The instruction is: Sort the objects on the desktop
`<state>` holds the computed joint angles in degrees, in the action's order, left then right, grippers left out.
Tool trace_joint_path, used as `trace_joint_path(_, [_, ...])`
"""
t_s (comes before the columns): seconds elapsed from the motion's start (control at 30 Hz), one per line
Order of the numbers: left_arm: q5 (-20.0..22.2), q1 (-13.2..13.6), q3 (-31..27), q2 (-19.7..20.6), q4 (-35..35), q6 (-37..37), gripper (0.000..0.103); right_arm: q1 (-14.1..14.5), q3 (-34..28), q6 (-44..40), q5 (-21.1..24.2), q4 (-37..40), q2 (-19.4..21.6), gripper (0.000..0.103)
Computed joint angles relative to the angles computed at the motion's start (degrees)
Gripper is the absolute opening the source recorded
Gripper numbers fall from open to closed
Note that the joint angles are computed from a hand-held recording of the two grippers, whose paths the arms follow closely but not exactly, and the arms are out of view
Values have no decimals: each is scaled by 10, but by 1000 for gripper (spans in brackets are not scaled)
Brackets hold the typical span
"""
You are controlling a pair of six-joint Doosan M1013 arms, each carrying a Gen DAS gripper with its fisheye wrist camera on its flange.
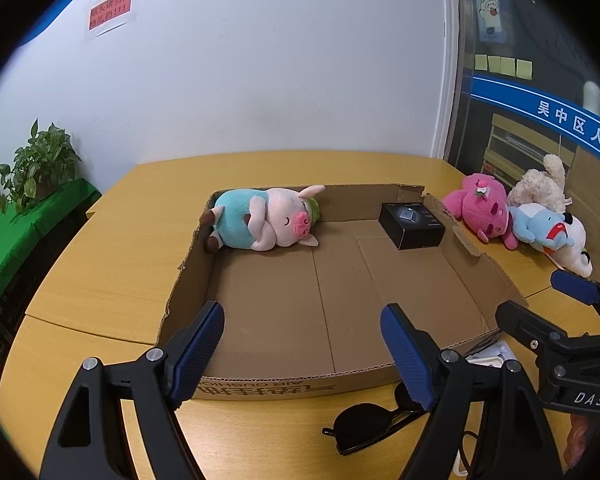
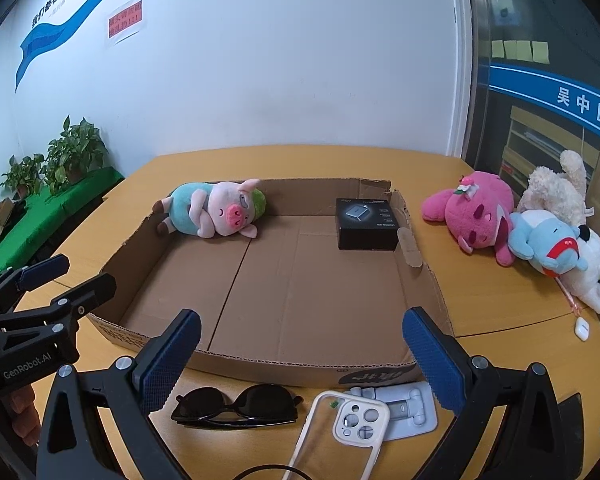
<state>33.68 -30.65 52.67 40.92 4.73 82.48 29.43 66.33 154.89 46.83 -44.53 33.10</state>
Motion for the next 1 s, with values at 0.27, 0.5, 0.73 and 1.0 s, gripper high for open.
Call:
trace_joint_path(0.27, [2,4,1,2,-29,22,81,1,-6,-14,14,9,5,102])
trace_joint_path(0.5, [15,7,1,5,-58,44,81,3,-8,-16,19,7,7,102])
trace_joint_path(0.73, [19,12,11,2,-105,80,81,-1,19,-22,4,35,-4,102])
trace_joint_path(1.0, [62,16,33,0,-185,166,81,-17,112,-40,-37,131,-44,96])
